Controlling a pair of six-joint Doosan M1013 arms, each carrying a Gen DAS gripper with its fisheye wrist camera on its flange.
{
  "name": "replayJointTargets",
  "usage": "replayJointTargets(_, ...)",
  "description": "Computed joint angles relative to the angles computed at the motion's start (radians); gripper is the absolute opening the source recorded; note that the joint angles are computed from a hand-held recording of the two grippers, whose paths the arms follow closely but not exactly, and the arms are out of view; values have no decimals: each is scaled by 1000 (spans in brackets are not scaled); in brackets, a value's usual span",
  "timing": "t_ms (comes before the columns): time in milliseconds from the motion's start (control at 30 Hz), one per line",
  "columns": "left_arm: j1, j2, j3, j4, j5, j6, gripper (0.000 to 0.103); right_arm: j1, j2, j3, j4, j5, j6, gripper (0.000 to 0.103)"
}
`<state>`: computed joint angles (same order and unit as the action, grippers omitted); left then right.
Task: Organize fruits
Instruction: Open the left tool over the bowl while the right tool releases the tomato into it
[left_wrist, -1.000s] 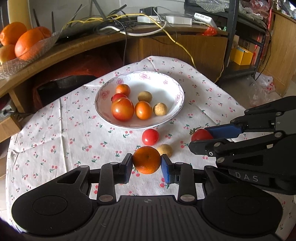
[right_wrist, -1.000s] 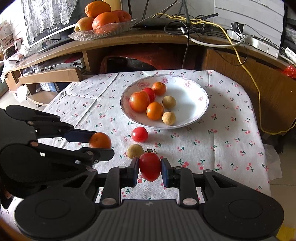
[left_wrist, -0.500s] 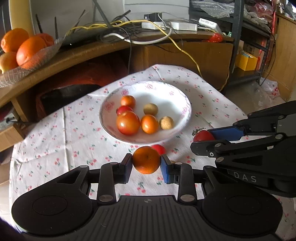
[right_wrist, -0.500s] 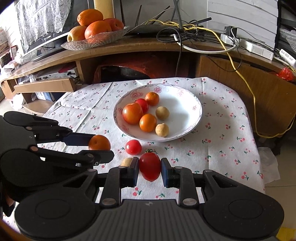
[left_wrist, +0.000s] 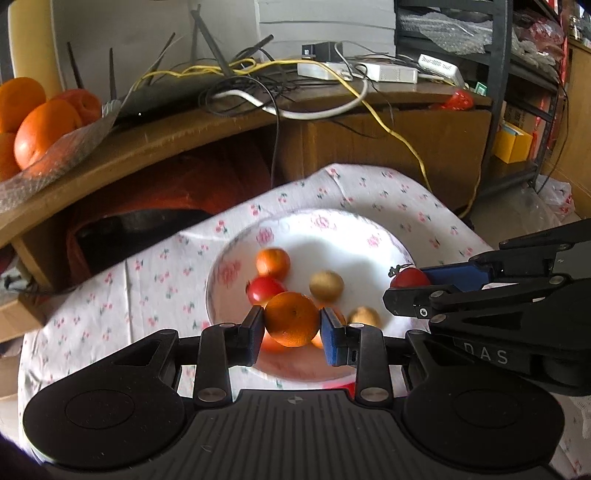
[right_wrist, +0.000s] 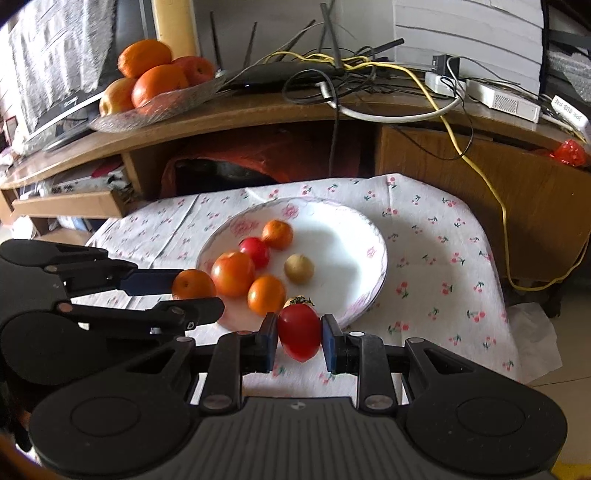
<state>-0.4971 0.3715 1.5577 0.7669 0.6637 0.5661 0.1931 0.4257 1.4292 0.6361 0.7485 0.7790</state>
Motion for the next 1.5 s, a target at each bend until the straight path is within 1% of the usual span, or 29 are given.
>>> replayJointTargets(233, 28, 44, -54, -30, 14, 76, 39, 5, 61, -75, -7, 9, 53, 26)
replayJointTargets(500, 41, 66, -73, -42, 24, 100, 40, 7, 109, -119, 4, 12, 83, 27)
replayJointTargets(600, 42, 70, -75, -39, 29, 100, 41, 7, 121, -129, 11, 24, 88, 27)
replayJointTargets(667, 44, 71, -76, -46, 28, 102, 43, 7, 124, -129, 15, 21, 83, 27)
replayJointTargets(933, 43, 64, -69, -22, 37, 61, 54, 9, 122, -124, 10, 8, 77, 27)
replayJointTargets(1100, 41, 59, -66, -11, 37, 54, 56, 8, 118, -121, 24, 7, 59, 29)
replayJointTargets(1300, 43, 51, -62, -31, 8, 48, 60, 6, 109, -114, 18, -7, 77, 30)
replayJointTargets(1500, 34, 39, -57, 5, 7, 25, 64, 1, 98, -104, 27, -32, 95, 30)
